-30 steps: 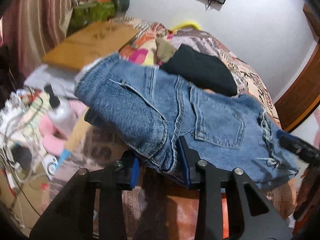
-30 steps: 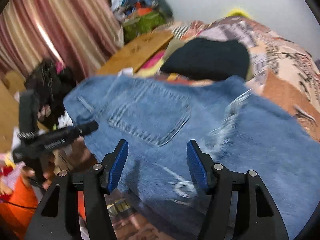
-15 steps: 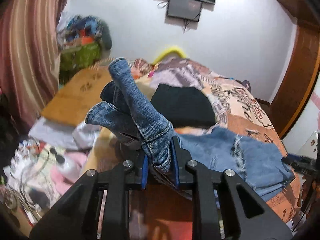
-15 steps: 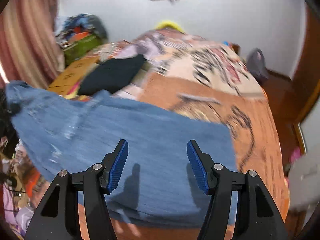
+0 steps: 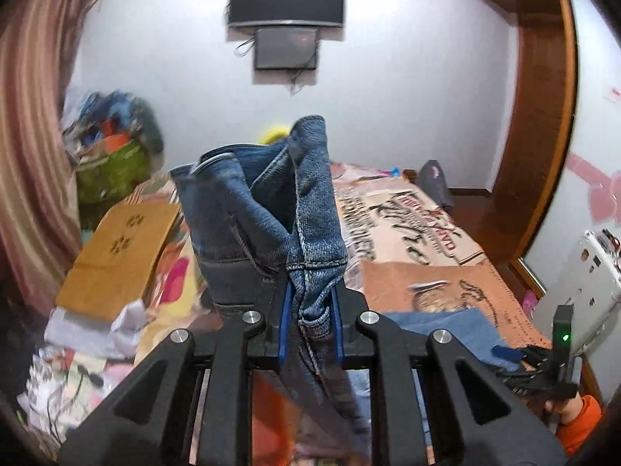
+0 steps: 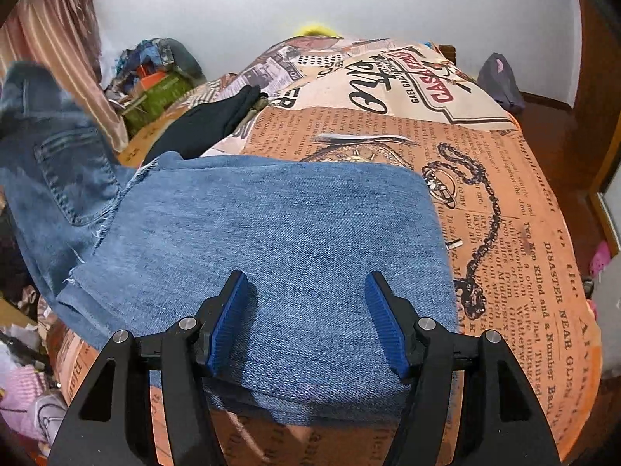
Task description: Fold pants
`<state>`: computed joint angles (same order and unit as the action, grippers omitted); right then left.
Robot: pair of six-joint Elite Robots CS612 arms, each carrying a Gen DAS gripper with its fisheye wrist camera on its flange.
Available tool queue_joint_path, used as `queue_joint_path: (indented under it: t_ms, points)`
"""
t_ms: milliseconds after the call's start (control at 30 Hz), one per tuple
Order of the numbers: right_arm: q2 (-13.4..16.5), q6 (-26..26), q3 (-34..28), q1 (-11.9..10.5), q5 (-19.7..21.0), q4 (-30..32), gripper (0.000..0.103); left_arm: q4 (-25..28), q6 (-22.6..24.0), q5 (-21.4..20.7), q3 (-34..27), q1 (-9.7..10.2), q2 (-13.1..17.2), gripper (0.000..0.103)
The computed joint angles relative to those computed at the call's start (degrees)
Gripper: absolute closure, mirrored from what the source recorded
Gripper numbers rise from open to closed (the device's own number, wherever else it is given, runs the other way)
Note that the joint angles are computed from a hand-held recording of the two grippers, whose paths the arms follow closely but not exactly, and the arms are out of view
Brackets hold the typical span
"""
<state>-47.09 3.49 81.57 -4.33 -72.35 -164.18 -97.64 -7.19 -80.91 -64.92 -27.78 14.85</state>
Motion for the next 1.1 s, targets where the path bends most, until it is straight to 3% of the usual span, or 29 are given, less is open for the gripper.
queue_joint_path:
  t_ms: [267,400,567,800,1100]
  points:
    - [-0.4,2.1,1.5,-1.2,3.2,-3.0,0.043,-2.1,7.3,-3.2,5.2,-2.93,-2.7,0.088]
    - [-1.9,5.1,4.9,-2.3,0.4,-9.1,0.043,-2.5,8.9,-5.7,7.2,-4.11,-3.5,0.089]
    - [-2.1,7.4,6.2,-3.9,0.0,-5.9,0.043,-2.7,11.2,-8.0,9.7,-5.50,-4.1,0.089]
    - [-1.6,5.2,5.1,-3.6,-0.1,-4.1,0.043,-1.7,14.0,-11.2,13.6,-7.10,-5.1,0.089]
    - [-1.4,5.6,5.4,-3.8,0.7,-4.7,0.043,3.9,16.8,-12.8,17.3,-8.91,-5.1,0.089]
